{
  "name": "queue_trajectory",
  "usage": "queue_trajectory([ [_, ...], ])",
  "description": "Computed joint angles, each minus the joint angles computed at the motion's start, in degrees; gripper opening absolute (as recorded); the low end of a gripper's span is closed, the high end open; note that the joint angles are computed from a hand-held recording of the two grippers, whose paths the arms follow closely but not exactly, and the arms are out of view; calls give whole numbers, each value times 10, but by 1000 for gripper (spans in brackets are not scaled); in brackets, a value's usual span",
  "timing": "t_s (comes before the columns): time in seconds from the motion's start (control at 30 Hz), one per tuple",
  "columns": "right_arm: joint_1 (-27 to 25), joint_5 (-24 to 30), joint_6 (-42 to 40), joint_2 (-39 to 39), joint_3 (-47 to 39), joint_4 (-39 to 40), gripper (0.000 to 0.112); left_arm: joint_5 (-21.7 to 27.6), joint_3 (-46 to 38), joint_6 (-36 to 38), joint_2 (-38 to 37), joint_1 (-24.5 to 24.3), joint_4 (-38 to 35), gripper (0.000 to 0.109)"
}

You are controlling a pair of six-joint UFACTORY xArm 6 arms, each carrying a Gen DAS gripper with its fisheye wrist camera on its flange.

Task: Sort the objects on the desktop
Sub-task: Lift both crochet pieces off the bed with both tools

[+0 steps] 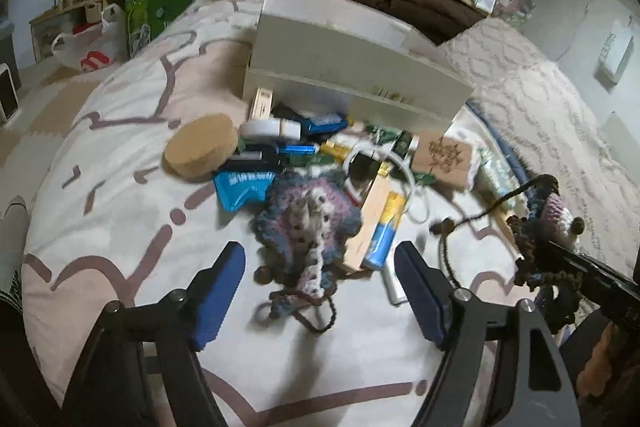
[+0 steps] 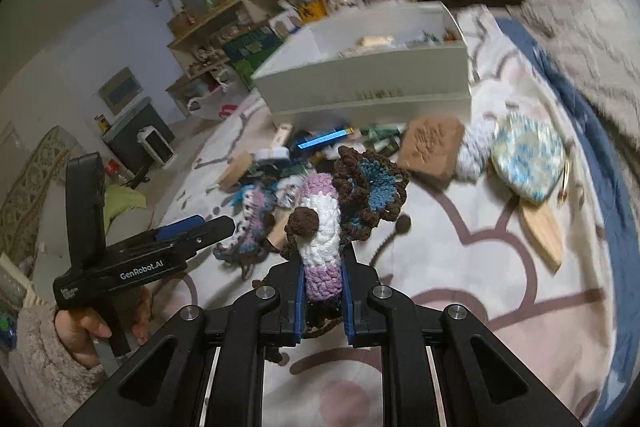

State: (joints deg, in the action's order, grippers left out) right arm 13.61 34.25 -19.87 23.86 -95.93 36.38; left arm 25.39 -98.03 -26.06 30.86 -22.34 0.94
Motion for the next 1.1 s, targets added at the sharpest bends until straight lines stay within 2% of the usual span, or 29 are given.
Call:
queue_trajectory([
  [0.2, -3, 42, 42, 23, -20, -25, 16, 24, -45, 51, 38, -1, -69, 74],
  [0.3, -5, 63, 59, 37, -35, -31, 16, 31, -63, 69, 52, 0, -100, 62],
  [0.47, -11, 107, 89, 61, -61, -45, 16, 43, -82, 61, 67, 4, -102, 47],
  [0.57, -13, 120, 97, 66, -68, -48, 16, 57, -91, 52, 75, 6, -102, 35],
  [0.63, -13, 125, 101, 68, -70, -54, 16, 61, -94, 48, 78, 8, -99, 21],
  [0.7, -13, 132, 107, 72, -76, -63, 16, 61, -93, 47, 77, 9, -100, 19],
  [0.73, -13, 138, 112, 75, -80, -69, 16, 55, -87, 55, 74, 10, -113, 15],
  [0.83, -15, 156, 124, 85, -89, -77, 16, 28, -64, 74, 59, 11, -152, 14],
  [1.1, -18, 164, 132, 84, -83, -81, 16, -59, 8, 136, -3, -2, -186, 14],
])
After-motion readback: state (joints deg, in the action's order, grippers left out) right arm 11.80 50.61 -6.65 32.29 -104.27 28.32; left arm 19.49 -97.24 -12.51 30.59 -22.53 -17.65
